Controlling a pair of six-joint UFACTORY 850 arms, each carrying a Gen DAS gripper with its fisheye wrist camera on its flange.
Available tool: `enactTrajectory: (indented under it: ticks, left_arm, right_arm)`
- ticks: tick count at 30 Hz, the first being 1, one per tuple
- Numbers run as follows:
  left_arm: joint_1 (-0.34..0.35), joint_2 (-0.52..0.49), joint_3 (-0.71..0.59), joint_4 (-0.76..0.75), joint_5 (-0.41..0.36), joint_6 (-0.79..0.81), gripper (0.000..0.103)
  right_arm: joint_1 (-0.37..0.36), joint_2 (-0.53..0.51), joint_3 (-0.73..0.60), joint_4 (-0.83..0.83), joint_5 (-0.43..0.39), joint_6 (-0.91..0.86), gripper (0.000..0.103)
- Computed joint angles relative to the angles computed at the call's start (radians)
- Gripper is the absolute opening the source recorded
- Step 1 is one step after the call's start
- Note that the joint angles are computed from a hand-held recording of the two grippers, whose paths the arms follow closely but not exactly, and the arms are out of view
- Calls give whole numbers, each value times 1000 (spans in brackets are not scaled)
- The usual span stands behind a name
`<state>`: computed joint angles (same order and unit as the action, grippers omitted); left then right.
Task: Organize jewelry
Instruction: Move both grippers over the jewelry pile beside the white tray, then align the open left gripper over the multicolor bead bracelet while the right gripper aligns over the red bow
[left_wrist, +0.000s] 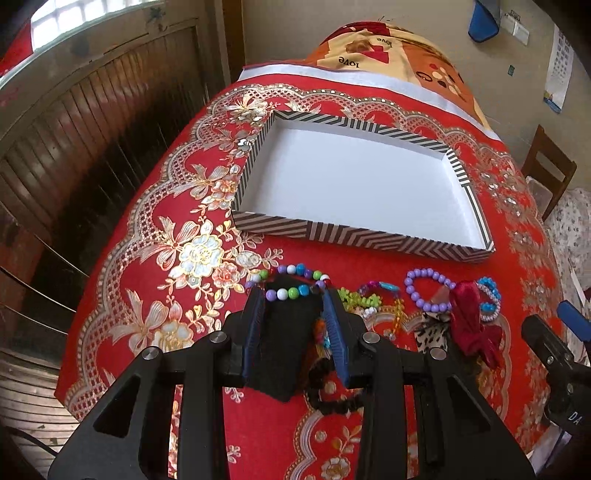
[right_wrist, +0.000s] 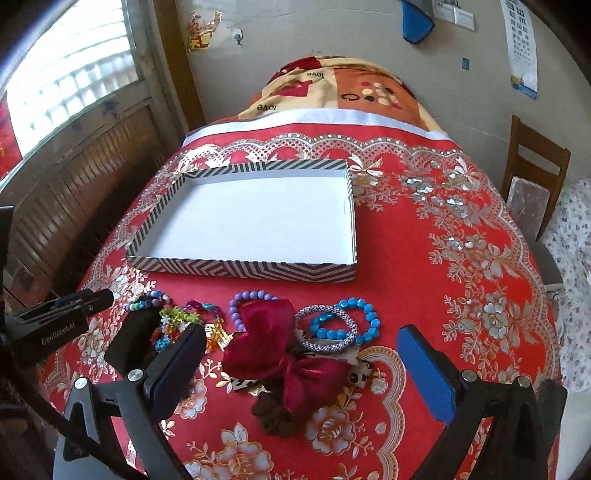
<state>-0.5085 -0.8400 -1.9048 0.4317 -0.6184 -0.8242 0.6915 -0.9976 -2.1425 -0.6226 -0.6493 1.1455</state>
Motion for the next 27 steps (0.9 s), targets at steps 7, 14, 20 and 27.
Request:
enactTrajectory:
  ticks: [7,14,20,27]
  left_arm:
    - [-2,33,48,-9,21,7,32]
    - [-7,60,87,-1,35,-3,32]
    - [-8,79,112,4,45,-14,32]
    - [-17,85,118,79,25,-69,33]
  right_arm:
    - [14,7,-7,-7,-18,9,103]
    - [23,22,8,-23,-18,22,103]
    - [31,29,12,-35,-27,16,103]
    - [34,30,7,-38,-34,15,103]
